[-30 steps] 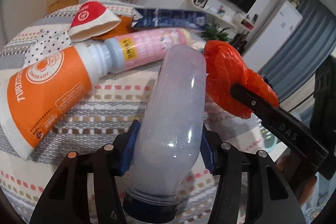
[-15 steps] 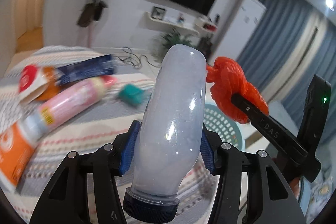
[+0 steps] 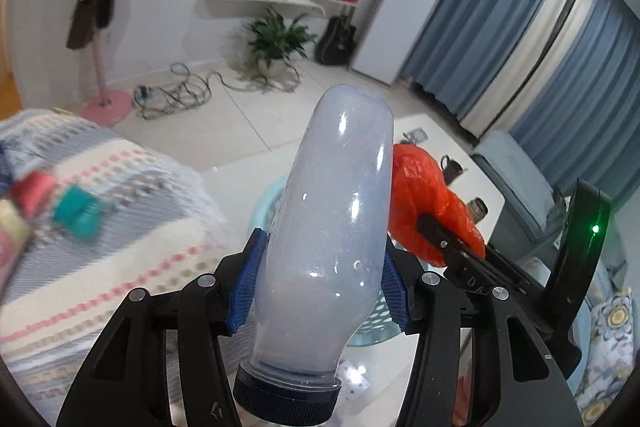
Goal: Collect trash
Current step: 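Move both items over the blue basket and release them inside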
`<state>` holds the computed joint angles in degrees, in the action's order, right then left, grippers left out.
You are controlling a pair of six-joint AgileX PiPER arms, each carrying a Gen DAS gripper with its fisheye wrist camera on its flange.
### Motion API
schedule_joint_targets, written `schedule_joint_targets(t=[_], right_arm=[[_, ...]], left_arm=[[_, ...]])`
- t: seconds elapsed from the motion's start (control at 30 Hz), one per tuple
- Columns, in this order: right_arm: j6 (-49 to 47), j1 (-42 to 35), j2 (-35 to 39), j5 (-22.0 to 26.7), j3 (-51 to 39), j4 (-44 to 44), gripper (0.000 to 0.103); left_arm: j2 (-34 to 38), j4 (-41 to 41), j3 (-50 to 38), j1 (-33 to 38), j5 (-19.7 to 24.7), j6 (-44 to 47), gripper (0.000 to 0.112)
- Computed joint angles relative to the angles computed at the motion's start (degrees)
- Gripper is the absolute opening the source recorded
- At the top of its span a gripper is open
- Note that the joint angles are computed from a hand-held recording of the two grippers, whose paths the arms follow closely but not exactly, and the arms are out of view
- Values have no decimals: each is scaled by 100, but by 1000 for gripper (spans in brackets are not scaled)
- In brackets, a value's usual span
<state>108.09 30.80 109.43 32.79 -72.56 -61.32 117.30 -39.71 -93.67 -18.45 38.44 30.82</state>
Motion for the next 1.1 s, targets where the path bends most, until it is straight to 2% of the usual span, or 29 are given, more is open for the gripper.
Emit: schedule_joint_targets(t=[0.1, 0.23, 0.37, 0.4, 0.47, 0.53, 0.83, 1.1], right_arm=[[46, -224, 72, -299, 191, 22, 29], [12, -397, 259, -423, 247, 143, 29], [-294, -556, 426, -647, 212, 446, 33], [-356, -565, 451, -658, 201, 506, 36], [-333, -562, 481, -615, 200, 499, 49], [-272, -544, 486, -525, 206, 451, 53], [-332, -492, 408, -451, 215, 488, 53], [-379, -22, 232, 0, -53, 412, 53]], left_arm=[[515, -11, -509, -78, 256, -181, 52], [1247, -51, -1361, -60, 914, -458, 52], [1445, -33, -1546, -86, 974, -553, 52], [1467, -72, -1553, -73, 990, -557, 56], [1418, -260, -1415, -55, 936, -438, 62], [1360, -322, -1331, -32, 890, -349, 64], [902, -677, -719, 72, 654, 145, 66], [201, -1294, 249, 438, 451, 898, 66]])
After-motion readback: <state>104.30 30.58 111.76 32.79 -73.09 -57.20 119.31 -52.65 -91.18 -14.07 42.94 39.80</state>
